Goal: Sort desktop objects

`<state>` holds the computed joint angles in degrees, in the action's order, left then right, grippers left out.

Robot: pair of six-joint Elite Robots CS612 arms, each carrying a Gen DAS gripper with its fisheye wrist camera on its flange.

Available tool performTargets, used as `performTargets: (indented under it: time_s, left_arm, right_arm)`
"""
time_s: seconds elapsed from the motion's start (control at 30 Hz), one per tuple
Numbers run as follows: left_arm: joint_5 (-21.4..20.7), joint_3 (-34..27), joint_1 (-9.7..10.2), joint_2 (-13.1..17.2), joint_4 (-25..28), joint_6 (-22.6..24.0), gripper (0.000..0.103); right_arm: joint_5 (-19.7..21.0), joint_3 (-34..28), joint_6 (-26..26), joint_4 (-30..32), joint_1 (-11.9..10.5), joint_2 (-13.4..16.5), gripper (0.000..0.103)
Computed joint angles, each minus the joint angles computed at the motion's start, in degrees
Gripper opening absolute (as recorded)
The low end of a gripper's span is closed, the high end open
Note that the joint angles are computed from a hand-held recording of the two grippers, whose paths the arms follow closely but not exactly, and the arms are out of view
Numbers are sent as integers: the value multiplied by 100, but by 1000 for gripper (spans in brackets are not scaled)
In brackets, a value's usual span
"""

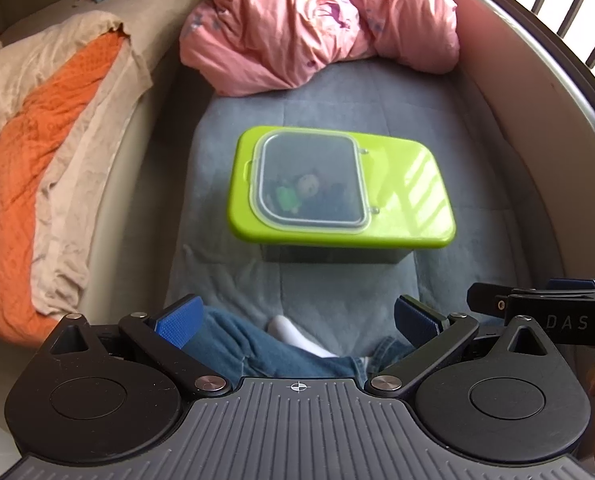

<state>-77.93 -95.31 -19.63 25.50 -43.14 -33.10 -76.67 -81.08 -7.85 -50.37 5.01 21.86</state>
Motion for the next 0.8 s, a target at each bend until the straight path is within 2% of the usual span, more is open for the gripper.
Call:
performTargets:
  time_s: [0.8]
  left_arm:
    - [-67, 44, 6, -2, 67, -39, 103]
  right_arm:
    - [58, 86, -63, -12, -25, -21, 103]
